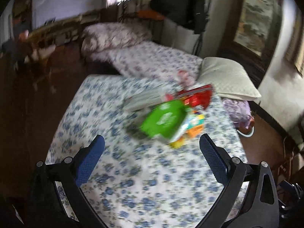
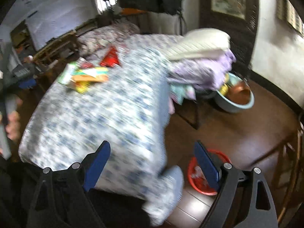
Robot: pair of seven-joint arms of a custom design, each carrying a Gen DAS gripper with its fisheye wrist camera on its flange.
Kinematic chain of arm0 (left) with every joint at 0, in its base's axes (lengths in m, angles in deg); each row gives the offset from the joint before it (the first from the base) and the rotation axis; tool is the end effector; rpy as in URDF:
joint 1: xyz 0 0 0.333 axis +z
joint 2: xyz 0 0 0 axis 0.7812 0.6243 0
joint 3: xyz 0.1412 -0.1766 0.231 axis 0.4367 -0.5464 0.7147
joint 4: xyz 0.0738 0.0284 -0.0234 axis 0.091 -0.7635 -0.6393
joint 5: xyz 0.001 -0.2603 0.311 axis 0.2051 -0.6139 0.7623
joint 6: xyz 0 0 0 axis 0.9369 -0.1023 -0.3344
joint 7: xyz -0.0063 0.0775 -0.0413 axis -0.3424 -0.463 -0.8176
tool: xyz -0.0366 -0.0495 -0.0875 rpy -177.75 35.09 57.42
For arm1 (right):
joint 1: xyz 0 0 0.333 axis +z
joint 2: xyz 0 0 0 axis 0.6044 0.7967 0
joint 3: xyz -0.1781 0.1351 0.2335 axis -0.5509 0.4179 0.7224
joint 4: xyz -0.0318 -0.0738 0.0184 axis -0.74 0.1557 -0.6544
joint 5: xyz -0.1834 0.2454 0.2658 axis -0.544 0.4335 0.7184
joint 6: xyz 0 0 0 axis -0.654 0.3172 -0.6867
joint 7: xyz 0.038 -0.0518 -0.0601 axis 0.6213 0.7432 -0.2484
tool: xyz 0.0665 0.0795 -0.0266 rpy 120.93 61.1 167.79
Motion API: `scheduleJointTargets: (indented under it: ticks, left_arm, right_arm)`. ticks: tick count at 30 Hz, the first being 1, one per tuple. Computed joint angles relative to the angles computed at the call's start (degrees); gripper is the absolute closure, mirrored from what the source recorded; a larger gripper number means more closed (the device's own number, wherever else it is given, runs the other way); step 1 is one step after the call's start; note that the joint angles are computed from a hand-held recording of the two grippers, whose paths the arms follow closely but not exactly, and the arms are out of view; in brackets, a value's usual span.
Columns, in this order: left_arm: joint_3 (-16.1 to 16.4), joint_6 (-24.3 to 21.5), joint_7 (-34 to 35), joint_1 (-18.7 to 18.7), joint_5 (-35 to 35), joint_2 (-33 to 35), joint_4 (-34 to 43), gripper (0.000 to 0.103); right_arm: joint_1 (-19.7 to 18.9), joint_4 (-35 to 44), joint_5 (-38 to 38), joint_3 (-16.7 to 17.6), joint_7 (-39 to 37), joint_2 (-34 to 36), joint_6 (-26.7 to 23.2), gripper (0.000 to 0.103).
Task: Collect trash
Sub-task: 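Move both tools back over the remaining trash on the bed, then grasp the green wipes pack with the left tool while the right tool grasps the striped snack box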
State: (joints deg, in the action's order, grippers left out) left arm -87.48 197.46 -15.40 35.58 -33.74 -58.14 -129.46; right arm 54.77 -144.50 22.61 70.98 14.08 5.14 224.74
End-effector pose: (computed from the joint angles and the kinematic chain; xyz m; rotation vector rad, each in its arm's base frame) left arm 0.4291 -0.3345 0.6141 -2.0365 1.4643 -0.7666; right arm 0.3866 0.1183 0.5915 -1.9472 1.4823 -0.4005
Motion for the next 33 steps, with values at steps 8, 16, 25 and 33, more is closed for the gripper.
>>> scheduleJointTargets:
  ticks: [8,16,25,33]
  left_arm:
    - [-2.0,-7.2,-8.7,3.4,2.9,-4.1,-2.7,0.007]
    - [1.3,-5.9,-8.6,3.2,0.1,-7.0,-6.2,0.007]
    - [1.3,-6.7,-4.0,4.6,-4.2,-4.5,-5.1,0.007]
    - [1.6,-8.5,-5.6,4.5,-3.1,-6.2,-6.2,0.007]
  right_arm:
    - [3.8,12.9,-0.3,5.8,1.8,13.6,9.7,0.012]
    - [-2.9,32.4,-23.0,14.9,19.1,33.8,9.3,0.013]
    - [3.2,36.9,-19.8,10.8,15.3,39.3,3.0,0.013]
    - [5.3,25.6,-18.7,10.0,11.8,30.7,11.0,0.013]
